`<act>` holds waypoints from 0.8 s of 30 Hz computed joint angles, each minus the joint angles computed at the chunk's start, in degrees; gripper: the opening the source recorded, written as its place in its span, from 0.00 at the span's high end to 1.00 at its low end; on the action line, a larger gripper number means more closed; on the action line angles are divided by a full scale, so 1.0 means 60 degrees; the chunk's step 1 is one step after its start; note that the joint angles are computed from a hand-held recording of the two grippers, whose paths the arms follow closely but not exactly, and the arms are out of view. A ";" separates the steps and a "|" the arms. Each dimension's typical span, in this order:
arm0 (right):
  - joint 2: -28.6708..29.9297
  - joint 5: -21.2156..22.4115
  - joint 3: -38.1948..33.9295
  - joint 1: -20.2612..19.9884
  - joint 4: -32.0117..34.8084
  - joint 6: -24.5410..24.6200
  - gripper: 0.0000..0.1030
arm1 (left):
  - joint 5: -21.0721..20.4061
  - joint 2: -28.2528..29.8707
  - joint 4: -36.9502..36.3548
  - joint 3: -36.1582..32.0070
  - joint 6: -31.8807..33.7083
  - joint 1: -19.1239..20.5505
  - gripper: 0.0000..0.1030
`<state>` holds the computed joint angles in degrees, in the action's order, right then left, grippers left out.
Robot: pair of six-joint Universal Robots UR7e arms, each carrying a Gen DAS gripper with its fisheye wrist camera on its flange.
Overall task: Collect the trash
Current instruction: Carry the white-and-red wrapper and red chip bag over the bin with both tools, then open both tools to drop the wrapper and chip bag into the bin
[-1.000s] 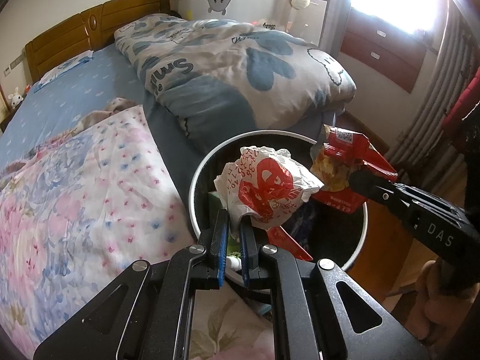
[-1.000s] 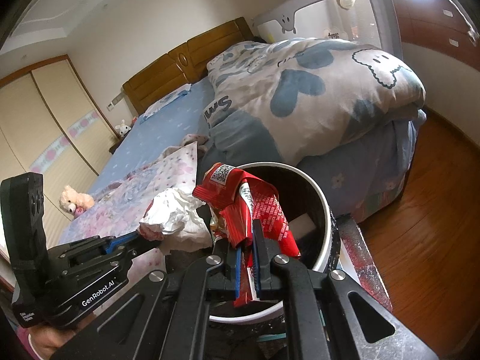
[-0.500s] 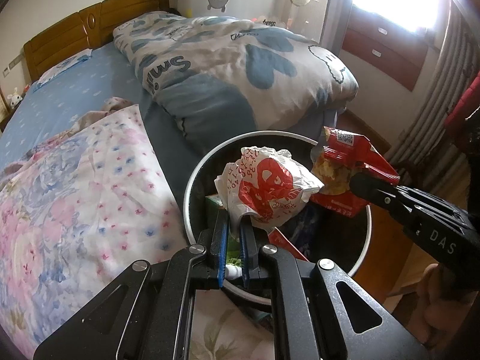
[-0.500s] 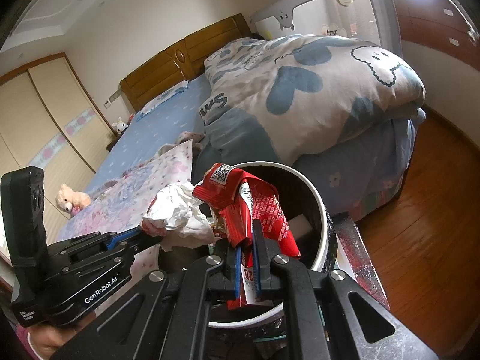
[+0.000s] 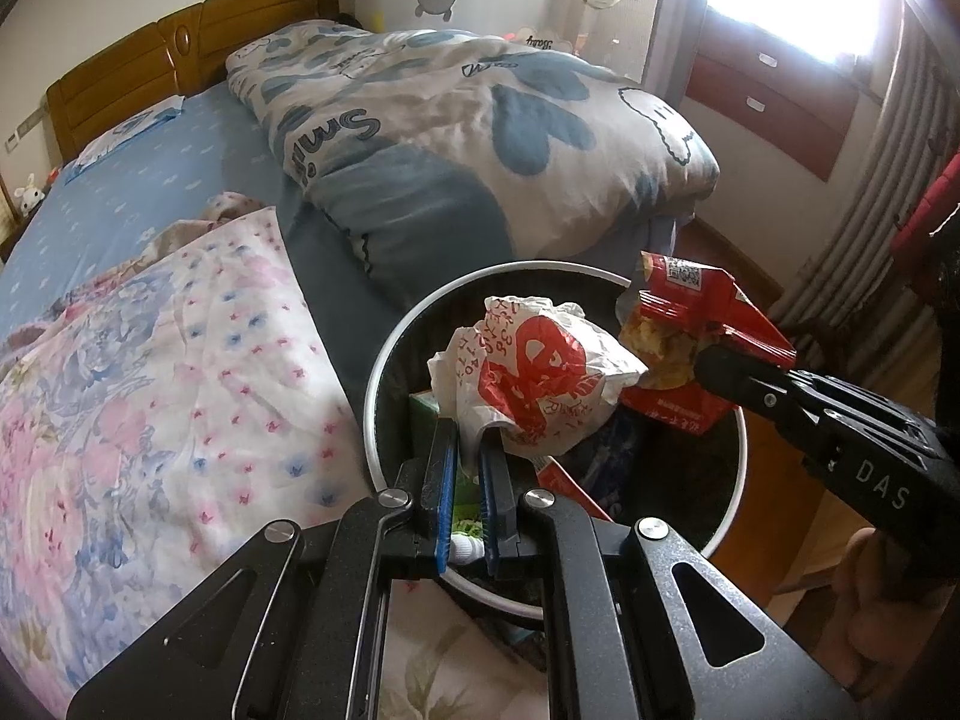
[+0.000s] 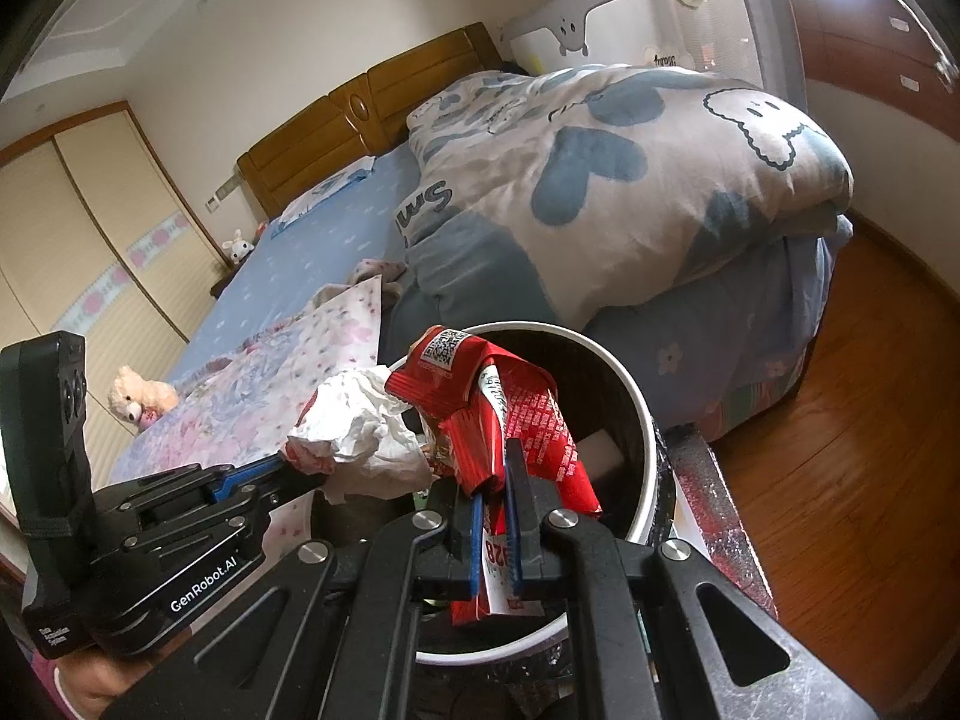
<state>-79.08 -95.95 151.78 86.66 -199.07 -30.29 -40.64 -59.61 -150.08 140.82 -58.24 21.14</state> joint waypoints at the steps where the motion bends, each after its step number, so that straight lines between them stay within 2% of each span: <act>1: 0.0002 -0.0017 0.0004 0.0024 -0.0004 0.0017 0.95 | -0.0004 -0.0004 0.0010 -0.0014 0.0005 0.0001 0.94; 11: 0.0165 -0.0245 -0.0161 0.0096 0.0096 0.0015 0.94 | -0.0090 0.0014 -0.0103 -0.0020 0.0120 0.0054 0.94; 13: 0.0146 -0.0277 -0.0201 0.0103 0.0189 0.0065 0.90 | -0.0111 0.0081 -0.0242 -0.0031 0.0214 0.0107 0.94; 17: 0.0111 -0.0313 -0.0292 0.0099 0.0416 0.0217 0.89 | -0.0239 0.0074 -0.0586 0.0008 0.0403 0.0198 0.92; 18: 0.0107 -0.0331 -0.0306 0.0095 0.0453 0.0285 0.88 | -0.0254 0.0041 -0.0580 0.0036 0.0376 0.0185 0.88; 20: 0.0071 -0.0294 -0.0323 0.0065 0.0502 0.0379 0.78 | -0.0192 -0.0049 -0.0574 0.0115 0.0303 0.0128 0.72; 21: 0.0049 -0.0267 -0.0300 0.0062 0.0465 0.0417 0.67 | -0.0129 -0.0108 -0.0521 0.0171 0.0197 0.0056 0.62; 22: 0.0020 -0.0227 -0.0253 0.0054 0.0377 0.0432 0.60 | -0.0078 -0.0158 -0.0453 0.0201 0.0118 0.0004 0.61; 24: -0.0043 -0.0172 -0.0138 0.0066 0.0172 0.0453 0.58 | -0.0034 -0.0355 -0.0218 0.0371 -0.0192 -0.0180 0.61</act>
